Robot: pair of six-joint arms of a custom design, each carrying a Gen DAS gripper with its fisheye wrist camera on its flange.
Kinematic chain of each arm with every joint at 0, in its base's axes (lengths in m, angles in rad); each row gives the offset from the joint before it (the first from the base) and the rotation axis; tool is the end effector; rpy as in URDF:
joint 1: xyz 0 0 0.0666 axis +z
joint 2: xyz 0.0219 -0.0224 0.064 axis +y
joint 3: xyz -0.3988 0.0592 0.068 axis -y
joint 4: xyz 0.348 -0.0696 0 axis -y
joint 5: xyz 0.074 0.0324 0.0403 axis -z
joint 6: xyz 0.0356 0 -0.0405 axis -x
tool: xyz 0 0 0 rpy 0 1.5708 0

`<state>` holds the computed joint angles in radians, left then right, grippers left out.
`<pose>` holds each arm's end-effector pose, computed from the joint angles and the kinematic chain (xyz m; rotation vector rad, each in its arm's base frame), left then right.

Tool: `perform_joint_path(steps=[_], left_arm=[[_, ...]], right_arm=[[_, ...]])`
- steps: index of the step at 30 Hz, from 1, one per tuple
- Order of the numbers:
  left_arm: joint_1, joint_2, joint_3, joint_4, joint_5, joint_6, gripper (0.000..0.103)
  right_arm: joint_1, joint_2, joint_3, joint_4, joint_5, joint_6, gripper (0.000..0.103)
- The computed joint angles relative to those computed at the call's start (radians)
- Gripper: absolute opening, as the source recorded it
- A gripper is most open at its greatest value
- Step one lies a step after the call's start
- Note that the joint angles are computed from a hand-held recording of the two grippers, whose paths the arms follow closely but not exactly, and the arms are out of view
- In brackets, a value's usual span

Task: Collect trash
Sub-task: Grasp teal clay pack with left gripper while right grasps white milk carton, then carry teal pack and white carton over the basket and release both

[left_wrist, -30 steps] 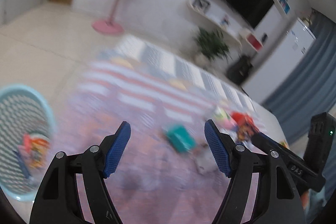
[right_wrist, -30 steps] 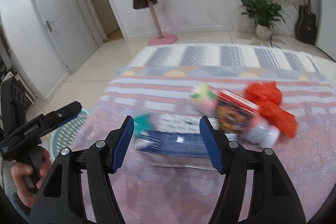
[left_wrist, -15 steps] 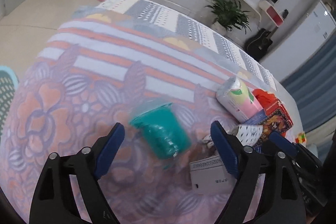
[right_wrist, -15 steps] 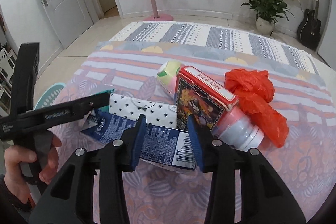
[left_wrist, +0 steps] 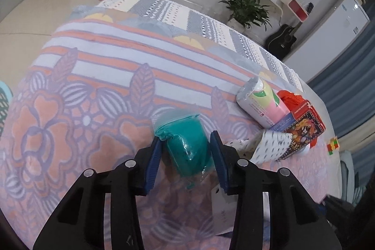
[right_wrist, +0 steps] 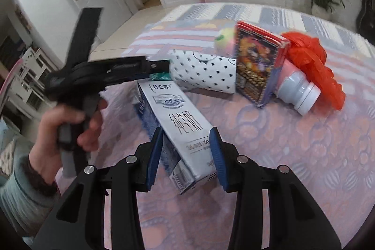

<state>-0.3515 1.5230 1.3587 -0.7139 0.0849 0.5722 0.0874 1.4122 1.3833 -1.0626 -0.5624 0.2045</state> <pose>0.4531 -0.1698 0.3909 -0.2384 2.5014 -0.4995 0.4185 0.0553 0.4326 -0.5488 2.4964 0.6988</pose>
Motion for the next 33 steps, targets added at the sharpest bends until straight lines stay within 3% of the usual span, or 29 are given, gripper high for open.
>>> perform_joint_path(steps=[3, 6, 9, 10, 17, 20, 23, 26, 33], left_arm=[[0.007, -0.02, -0.013, -0.002, -0.001, -0.003, 0.037], [0.022, -0.054, -0.038, -0.001, 0.0, -0.011, 0.037], [0.043, -0.088, -0.064, -0.009, 0.0, -0.026, 0.037], [0.052, -0.101, -0.072, -0.013, -0.002, -0.032, 0.037], [0.089, -0.145, -0.108, 0.018, 0.02, -0.037, 0.037], [0.089, -0.154, -0.117, 0.024, 0.025, -0.065, 0.037], [0.085, -0.162, -0.123, 0.018, 0.015, -0.087, 0.037], [0.092, -0.173, -0.132, 0.022, 0.019, -0.093, 0.037], [0.117, -0.211, -0.166, 0.057, 0.022, -0.094, 0.037]], right_arm=[[0.013, -0.01, -0.006, -0.063, -0.069, 0.025, 0.038], [0.041, -0.036, -0.022, -0.071, -0.063, 0.046, 0.04], [0.06, -0.052, -0.03, -0.042, -0.033, 0.044, 0.079], [0.067, -0.06, -0.039, -0.007, -0.005, 0.034, 0.082], [0.103, -0.009, -0.022, 0.04, 0.107, 0.088, 0.082], [0.104, 0.017, -0.023, 0.03, 0.111, 0.104, 0.082], [0.119, 0.015, -0.046, 0.07, 0.14, 0.11, 0.082], [0.128, 0.029, -0.045, 0.063, 0.123, 0.095, 0.062], [0.214, -0.029, -0.092, 0.132, 0.218, 0.079, 0.056]])
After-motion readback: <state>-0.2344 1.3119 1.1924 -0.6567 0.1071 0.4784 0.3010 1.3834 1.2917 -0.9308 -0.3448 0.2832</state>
